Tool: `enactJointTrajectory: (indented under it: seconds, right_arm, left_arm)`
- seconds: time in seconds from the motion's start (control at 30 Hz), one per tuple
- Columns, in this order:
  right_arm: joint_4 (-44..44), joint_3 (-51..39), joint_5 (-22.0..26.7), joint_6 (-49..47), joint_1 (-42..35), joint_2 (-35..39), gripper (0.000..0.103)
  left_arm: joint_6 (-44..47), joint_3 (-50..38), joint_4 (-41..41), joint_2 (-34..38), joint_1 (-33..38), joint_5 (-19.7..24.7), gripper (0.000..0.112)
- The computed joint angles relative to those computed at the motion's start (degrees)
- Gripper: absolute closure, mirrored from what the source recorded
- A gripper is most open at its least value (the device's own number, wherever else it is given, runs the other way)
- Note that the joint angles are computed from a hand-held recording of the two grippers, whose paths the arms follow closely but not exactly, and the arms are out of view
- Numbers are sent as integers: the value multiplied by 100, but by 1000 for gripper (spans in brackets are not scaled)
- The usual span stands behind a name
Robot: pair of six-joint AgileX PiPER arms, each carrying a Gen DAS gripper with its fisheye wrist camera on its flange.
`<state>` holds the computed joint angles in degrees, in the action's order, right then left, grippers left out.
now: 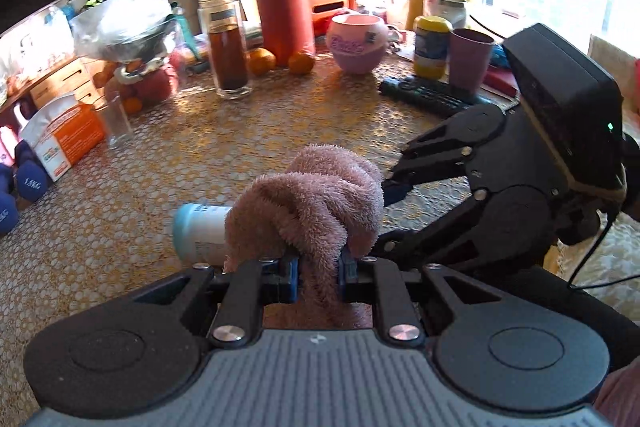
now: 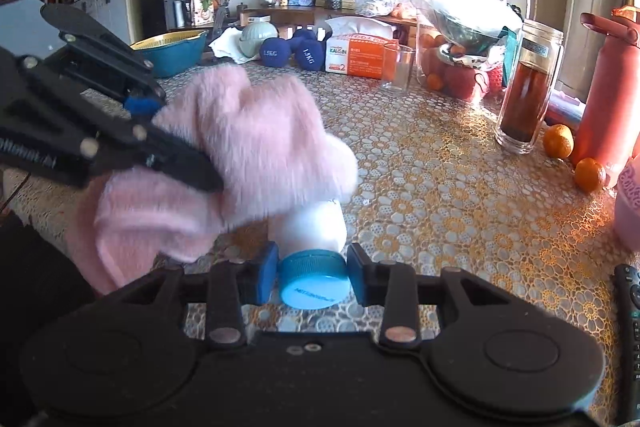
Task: Clean container
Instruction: 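Rub the towel over the bottle with the left gripper while right holds bottle, then wipe the bottle once more with the towel in the left gripper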
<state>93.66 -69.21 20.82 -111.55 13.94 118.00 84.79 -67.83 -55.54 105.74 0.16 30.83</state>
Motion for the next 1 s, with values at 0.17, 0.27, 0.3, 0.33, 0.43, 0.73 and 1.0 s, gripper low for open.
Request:
enactJointTrajectory:
  seconds: [0.17,0.27,0.3,0.33,0.43,0.73,1.0]
  right_arm:
    - [-608,84,577,189,-321,-81,68]
    - [-862,22,688,352,-425,-50,68]
    - [-857,19,718,359,-456,-46,68]
    - [-867,9,746,365,-476,-43,68]
    - [-789,-3,746,305,-503,-50,68]
    - [-446,88,461,-39,-453,-88,68]
    - [46,193,188,-406,-351,-134,67]
  left_arm:
    - [-226,-199,230,303,-382,-172,95]
    - [-814,-662,551,648,-407,-78,95]
    - [-912,-794,585,743,-392,-18,95]
    - [-922,-879,580,793,-376,2,95]
    - [-983,-1026,713,877,-441,-110,95]
    - [-1587,-1384,971,1130,-358,-544,96]
    - [-2567,-1883,1497,1456,10,-786,96]
